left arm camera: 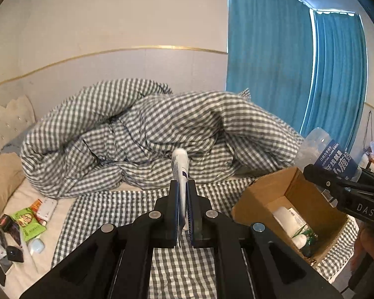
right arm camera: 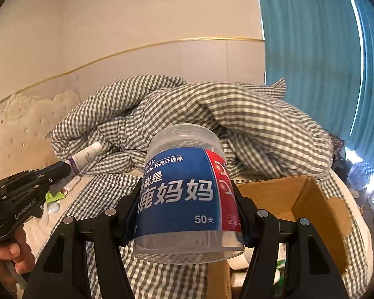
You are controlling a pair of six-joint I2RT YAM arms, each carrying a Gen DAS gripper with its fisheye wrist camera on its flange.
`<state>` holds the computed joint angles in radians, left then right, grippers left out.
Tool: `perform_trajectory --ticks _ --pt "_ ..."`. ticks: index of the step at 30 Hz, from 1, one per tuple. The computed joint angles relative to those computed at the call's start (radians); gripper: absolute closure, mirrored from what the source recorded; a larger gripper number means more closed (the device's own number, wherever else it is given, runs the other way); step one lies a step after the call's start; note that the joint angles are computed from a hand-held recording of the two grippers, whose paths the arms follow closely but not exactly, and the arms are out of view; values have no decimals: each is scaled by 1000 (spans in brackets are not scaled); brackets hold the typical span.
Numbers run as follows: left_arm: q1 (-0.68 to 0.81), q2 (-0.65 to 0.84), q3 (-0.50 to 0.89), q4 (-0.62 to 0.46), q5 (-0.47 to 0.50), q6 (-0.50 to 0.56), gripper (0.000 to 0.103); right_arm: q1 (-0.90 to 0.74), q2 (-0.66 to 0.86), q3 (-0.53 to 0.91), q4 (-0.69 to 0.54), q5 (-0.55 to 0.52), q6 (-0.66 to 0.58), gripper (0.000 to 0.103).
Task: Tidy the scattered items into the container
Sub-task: 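Carry the toothpaste tube and toothpick canister over the cardboard box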
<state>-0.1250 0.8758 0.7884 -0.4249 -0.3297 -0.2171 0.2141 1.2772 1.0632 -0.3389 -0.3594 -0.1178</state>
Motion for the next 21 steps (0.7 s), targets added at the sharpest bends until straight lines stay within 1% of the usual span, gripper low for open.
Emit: perform_trajectory --ticks 3,6,11,16,21 --pt "-96 -47 5 -44 -105 -65 98 -51 -47 -12 -28 -35 -6 42" --pt "-155 -66 23 -83 -157 -105 98 -97 -80 -22 -52 -69 -26 42" --pt "-271 -48 66 -121 -259 -153 98 -184 -115 -32 -82 -133 -62 42" --pt "-370 15 101 -108 -322 -184 98 -301 -107 -27 -104 -198 -111 42" --pt "-442 117 137 -55 -344 -208 98 -422 -40 10 -121 -245 -171 42"
